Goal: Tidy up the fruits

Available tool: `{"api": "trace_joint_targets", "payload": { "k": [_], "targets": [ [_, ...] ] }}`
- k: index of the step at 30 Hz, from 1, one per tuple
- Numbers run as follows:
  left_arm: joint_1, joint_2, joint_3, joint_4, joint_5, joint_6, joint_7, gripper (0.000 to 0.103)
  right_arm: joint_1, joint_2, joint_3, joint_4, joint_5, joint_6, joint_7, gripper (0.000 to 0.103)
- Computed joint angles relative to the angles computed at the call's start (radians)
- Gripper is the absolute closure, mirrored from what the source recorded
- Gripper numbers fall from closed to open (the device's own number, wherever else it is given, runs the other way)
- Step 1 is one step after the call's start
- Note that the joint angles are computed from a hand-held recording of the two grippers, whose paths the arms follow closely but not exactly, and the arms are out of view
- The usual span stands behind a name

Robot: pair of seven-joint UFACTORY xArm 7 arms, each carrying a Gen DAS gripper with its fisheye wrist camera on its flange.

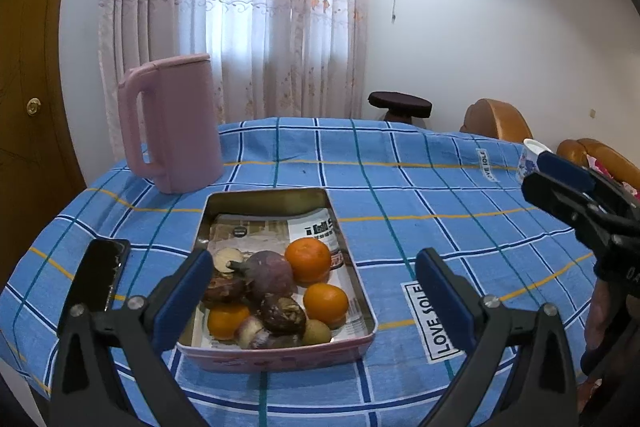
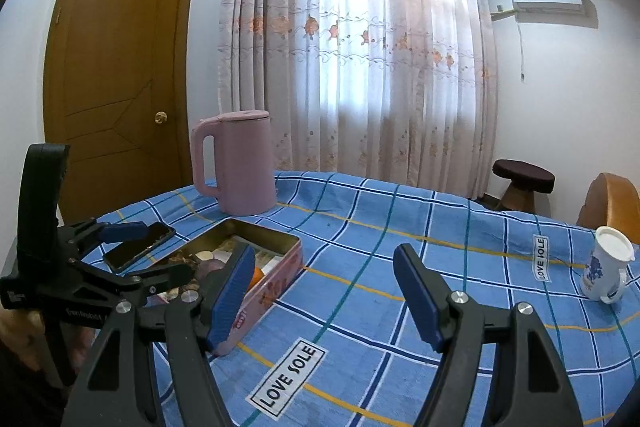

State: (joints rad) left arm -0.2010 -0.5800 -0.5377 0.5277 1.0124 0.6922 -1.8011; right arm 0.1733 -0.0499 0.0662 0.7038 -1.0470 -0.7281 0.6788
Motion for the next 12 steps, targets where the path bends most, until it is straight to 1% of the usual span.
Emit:
{"api": "trace_joint_targets", "payload": {
  "k": [7,12],
  "targets": [
    [0.007,0.019,0.002,0.007,0.03,-0.034,-0.019,0.0,-0.009,0.012,-0.003,-0.003,-0.009,-0.001,-0.004,0.03],
    [0.0,0.026,-0.003,0.012,0.05,-0.037,-0.025,0.0,-0.022,0.018,-0.01,-0.003,-0.015,0.005,-0.008,0.03]
  ]
}}
